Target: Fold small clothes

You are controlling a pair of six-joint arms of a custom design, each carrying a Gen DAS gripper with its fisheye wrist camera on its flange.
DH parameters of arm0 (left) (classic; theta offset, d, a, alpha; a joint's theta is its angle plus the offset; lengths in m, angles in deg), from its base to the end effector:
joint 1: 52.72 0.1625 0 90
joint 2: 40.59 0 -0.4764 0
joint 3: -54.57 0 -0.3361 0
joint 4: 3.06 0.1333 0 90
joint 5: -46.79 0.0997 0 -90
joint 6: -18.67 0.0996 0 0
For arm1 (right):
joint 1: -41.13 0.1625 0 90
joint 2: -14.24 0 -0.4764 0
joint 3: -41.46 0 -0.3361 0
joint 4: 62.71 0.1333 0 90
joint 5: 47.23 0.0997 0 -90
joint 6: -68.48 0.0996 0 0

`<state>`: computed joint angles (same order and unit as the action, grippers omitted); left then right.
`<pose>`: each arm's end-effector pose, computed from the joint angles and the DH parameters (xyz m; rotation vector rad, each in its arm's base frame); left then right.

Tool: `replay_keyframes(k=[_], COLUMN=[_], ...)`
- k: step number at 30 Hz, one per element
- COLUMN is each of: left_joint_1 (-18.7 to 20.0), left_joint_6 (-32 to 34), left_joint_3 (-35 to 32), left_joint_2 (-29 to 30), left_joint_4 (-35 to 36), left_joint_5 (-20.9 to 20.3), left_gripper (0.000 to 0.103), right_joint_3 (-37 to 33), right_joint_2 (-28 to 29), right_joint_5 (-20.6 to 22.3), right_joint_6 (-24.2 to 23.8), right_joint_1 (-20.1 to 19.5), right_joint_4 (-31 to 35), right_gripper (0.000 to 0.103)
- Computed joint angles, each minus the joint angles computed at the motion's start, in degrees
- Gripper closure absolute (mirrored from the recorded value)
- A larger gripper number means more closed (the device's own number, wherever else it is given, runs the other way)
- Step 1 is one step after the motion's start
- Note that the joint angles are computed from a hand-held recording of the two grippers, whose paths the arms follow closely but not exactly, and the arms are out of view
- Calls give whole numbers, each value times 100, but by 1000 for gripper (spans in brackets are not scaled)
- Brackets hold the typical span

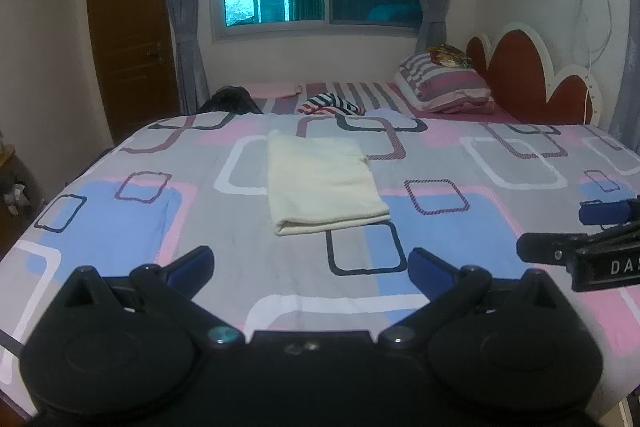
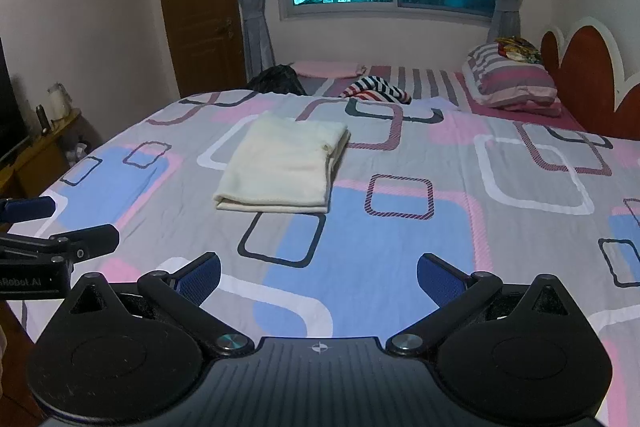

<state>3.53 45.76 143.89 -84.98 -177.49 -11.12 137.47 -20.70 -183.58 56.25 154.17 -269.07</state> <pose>-0.2391 -0.6930 0.2567 1.0326 2.2632 -0.9283 0.3172 -0.5893 0.1840 0.1923 -2.1994 1.2103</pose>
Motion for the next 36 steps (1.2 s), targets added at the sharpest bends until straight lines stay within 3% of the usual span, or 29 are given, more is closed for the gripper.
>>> replay_keyframes(k=[36], left_joint_1=[-9], left_joint_6=[55], left_joint_3=[14], left_joint_2=[41], left_joint_4=[-104], left_joint_5=[96], left_gripper=[0], right_joint_3=[-38], right_joint_2=[-44], right_joint_5=[118], right_joint_6=[62], right_joint_1=[-72], right_joint_4=[176], right_gripper=[0])
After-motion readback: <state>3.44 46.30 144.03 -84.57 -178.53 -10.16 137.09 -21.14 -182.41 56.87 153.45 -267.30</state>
